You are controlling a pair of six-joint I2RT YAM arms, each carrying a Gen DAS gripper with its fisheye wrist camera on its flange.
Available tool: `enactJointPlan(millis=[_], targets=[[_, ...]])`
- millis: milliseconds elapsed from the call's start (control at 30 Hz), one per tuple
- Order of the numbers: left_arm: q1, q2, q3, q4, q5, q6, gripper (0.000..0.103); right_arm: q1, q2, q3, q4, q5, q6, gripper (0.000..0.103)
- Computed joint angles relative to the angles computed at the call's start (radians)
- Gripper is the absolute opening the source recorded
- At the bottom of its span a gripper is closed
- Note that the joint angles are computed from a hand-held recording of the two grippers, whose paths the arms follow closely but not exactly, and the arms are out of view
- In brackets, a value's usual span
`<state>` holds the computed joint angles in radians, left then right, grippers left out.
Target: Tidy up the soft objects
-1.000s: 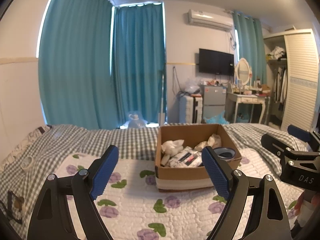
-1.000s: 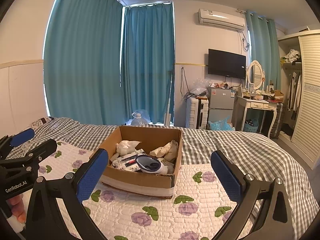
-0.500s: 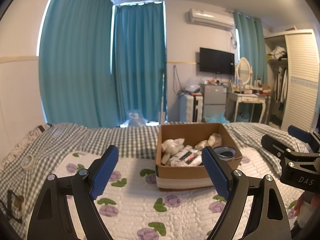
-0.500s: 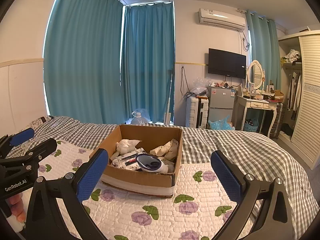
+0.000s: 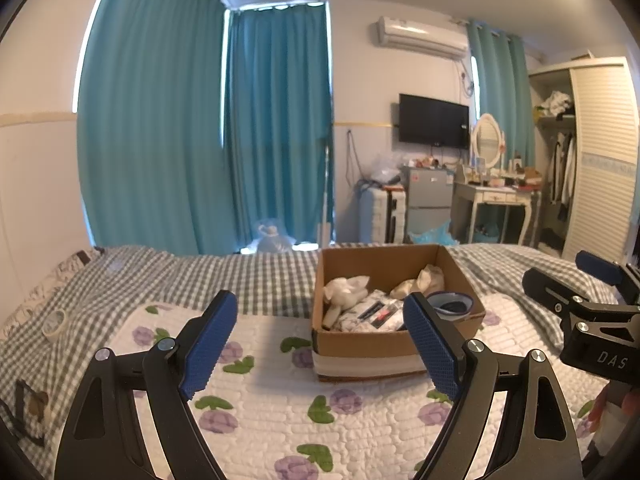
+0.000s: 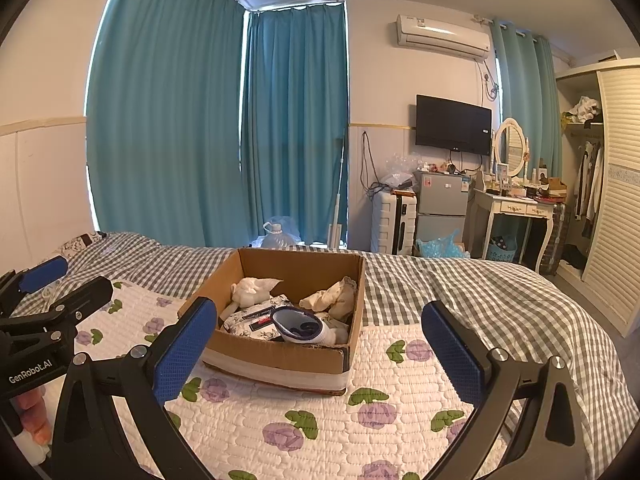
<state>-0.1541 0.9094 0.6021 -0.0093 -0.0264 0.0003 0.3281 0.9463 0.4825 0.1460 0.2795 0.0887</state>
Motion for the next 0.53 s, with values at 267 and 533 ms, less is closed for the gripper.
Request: enactJointPlan(millis=[267, 533], targets=[[0.003, 0.004, 0.002, -0.001, 0.004, 0.001, 0.086, 0.008, 0.019, 0.004, 0.004, 0.013, 0.008, 0.103], [-0.006, 0.007, 0.0, 0.005, 0.0, 0.008, 0.086, 0.019, 0.025, 0.014, -0.008, 0.022, 0.009, 0.103]])
